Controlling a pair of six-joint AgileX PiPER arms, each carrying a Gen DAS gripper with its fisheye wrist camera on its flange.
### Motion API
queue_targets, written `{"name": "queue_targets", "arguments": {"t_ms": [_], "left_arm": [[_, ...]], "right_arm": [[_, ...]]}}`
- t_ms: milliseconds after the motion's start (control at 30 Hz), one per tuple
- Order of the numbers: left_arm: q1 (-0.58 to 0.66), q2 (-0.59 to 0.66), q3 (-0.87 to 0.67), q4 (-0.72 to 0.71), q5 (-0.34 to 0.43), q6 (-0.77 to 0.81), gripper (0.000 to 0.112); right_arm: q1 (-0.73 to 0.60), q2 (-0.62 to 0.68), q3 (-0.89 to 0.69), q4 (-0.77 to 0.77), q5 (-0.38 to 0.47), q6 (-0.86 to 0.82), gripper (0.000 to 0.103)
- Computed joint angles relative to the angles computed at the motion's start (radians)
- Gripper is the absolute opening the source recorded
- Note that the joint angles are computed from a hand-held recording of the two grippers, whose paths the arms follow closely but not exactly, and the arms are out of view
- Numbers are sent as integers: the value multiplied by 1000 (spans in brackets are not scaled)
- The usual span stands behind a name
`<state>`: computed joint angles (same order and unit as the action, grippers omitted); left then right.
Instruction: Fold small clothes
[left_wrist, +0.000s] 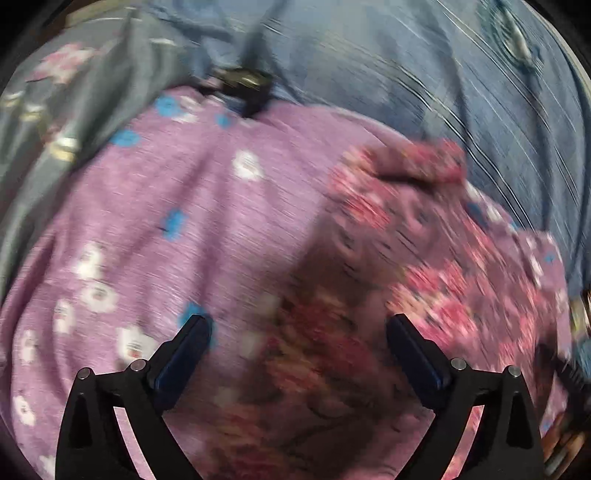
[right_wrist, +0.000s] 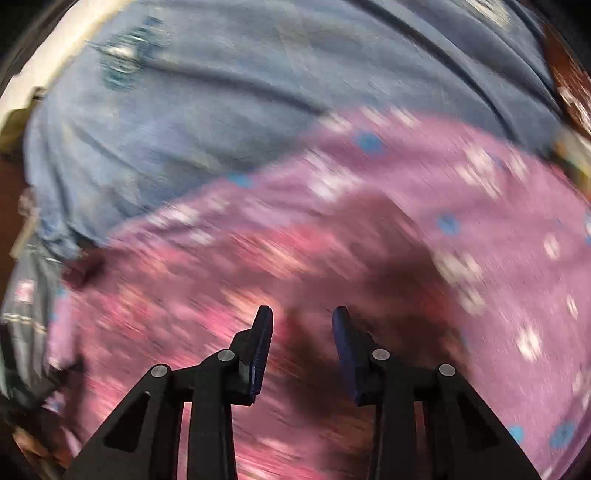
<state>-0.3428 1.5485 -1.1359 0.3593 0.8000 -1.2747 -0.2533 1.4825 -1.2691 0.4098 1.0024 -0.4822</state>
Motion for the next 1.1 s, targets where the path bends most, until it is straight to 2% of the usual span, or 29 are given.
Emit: {"name": "queue_targets", "arguments": {"t_ms": [33,133,200,300,433,533,600,633,700,733,800,900,967,1100], "left_arm": [[0,2,-1,31,22,-33,99],[20,-7,8,17,20,-44,97],[-4,-6,-14,71,59,-84,96],[-42,31,-83,152,167,-80,96],[-56,50,-103,182,213,-50,96],[-28,45,-92,152,183,9,96],[-9,32,-88,142,173,24,96],[4,26,-83,138,162,31,96],[18,8,-78,137,148,41,95],[21,-2,-72,141,144,44,95],[10,-24,-58,157,130,39,94],[-33,-66,-31,184,77,28,94],[-73,-76,-30,196,51,25,94],[-132,2,-82,142,55,92,94]], "right_arm": [[-22,-15,29,42,-38,-39,28],[30,-37,7,23,-21,-20,30],[89,-49,-13,118,29,-92,31],[277,11,-87,201,101,-93,31],[592,245,-309,137,114,63,28],[708,443,-537,15,92,255,29],[718,553,-670,-46,102,383,28],[698,579,-692,-26,99,410,28],[644,530,-616,77,64,355,31],[610,460,-519,132,15,276,31],[535,310,-345,186,-33,155,31],[419,139,-189,213,-21,46,31],[291,8,-90,198,25,-30,31],[99,-144,51,119,75,-91,31]]}}
